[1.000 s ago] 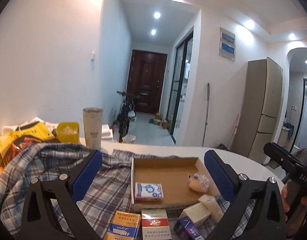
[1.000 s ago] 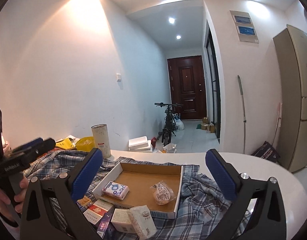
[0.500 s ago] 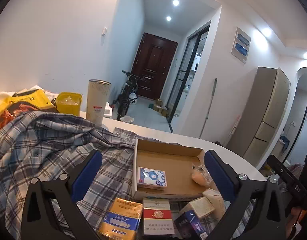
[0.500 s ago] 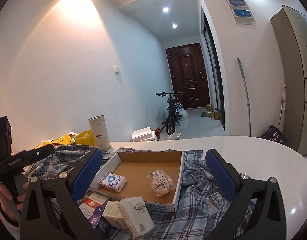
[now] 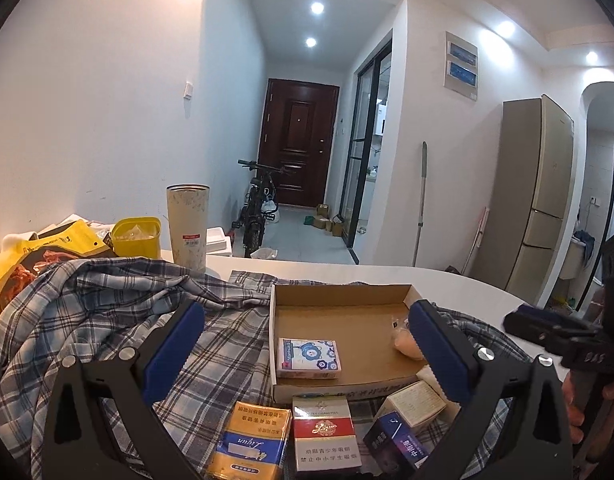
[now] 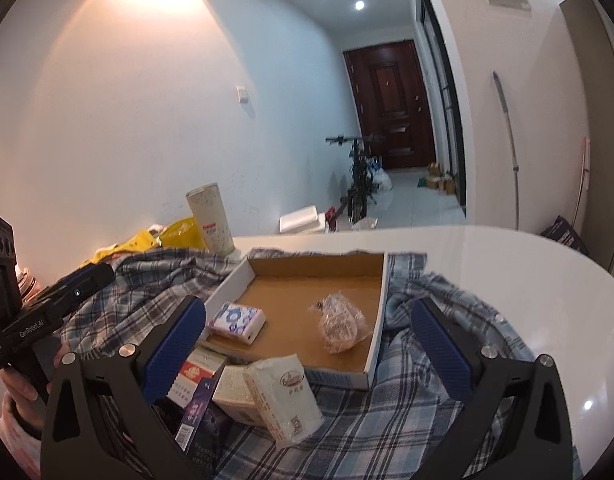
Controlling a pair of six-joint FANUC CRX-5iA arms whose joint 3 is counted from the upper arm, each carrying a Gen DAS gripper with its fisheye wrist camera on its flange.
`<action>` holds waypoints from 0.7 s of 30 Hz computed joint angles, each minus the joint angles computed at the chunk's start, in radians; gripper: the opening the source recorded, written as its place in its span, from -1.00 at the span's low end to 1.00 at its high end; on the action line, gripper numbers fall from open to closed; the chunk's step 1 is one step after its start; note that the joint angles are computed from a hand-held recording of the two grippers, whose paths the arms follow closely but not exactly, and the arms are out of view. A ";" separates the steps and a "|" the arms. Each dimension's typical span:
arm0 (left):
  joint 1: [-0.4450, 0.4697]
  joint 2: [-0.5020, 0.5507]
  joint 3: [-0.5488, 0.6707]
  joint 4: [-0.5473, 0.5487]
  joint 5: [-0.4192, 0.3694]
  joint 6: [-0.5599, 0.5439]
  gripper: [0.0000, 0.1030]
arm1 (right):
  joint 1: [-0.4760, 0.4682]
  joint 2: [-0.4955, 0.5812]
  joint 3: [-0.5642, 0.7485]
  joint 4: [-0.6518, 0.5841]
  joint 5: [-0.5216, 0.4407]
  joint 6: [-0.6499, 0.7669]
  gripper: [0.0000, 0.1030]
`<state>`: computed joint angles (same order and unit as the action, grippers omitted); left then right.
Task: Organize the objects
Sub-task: 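Reach to the white paper packet and grasp it with the right gripper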
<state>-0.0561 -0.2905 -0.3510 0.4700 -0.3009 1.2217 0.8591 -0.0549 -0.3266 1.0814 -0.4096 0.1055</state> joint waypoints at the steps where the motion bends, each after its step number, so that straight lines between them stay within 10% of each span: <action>1: -0.001 -0.001 -0.012 0.051 0.002 -0.039 1.00 | 0.015 0.009 0.027 -0.110 -0.008 0.092 0.70; 9: -0.006 0.001 -0.018 0.073 0.002 -0.075 1.00 | 0.039 0.085 0.253 -0.797 -0.131 0.663 0.55; 21: -0.006 0.008 0.013 -0.039 -0.018 0.013 1.00 | 0.022 0.181 0.383 -0.942 -0.294 0.784 0.27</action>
